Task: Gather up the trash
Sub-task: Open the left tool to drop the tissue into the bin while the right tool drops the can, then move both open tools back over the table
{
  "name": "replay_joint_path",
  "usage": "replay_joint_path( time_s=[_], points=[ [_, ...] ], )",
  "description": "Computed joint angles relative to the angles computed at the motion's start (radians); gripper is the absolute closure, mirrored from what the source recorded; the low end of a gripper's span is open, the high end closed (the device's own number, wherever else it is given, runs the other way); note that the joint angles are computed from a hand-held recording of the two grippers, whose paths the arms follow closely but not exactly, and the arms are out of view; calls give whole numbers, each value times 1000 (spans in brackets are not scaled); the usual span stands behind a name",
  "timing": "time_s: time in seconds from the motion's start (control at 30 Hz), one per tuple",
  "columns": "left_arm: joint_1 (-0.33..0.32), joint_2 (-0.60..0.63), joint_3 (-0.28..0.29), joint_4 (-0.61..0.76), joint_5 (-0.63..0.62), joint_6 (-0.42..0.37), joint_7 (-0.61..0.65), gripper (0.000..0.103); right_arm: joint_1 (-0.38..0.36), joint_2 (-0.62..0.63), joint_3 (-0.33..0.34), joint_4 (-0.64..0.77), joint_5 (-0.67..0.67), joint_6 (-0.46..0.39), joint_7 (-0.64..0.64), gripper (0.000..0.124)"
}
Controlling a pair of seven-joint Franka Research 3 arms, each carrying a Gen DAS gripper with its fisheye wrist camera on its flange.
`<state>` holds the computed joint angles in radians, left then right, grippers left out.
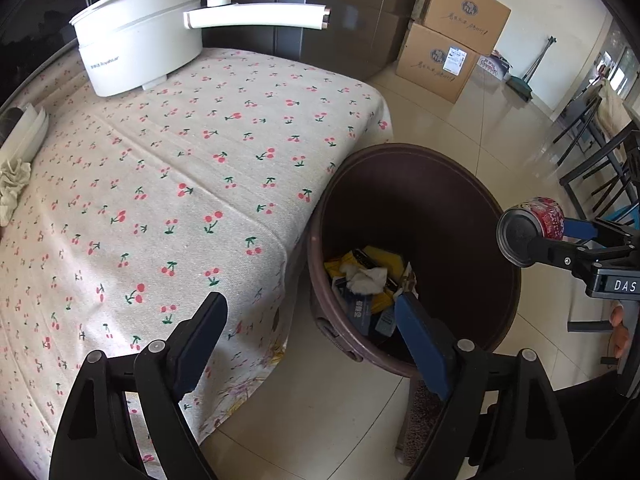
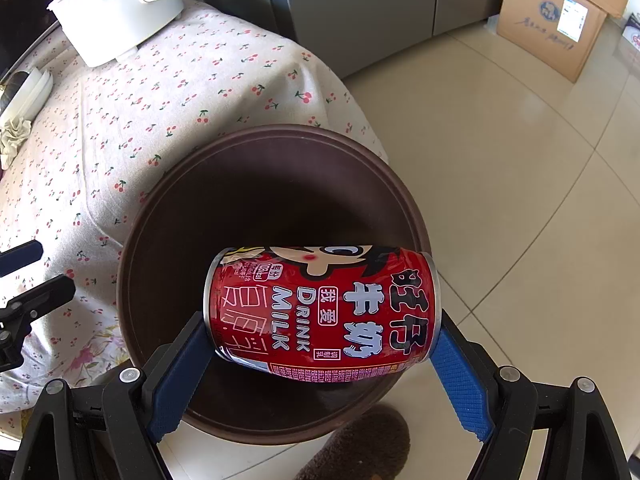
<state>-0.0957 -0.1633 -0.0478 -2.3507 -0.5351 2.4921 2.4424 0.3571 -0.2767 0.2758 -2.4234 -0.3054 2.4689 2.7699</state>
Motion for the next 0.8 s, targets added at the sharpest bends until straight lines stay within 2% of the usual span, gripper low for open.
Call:
replay_joint_path(
  time_s=[0.33,0.43,0.8],
  points=[
    [30,-26,31,-16,31,31,6,2,11,24,-9,17,21,13,4,35],
    [39,-34,41,-20,38,32,7,1,11,33,-8,27,19,16,4,29],
    [81,-41,73,-17,60,30,12,1,37,88,-12,101,-23,-14,1,28]
  ],
)
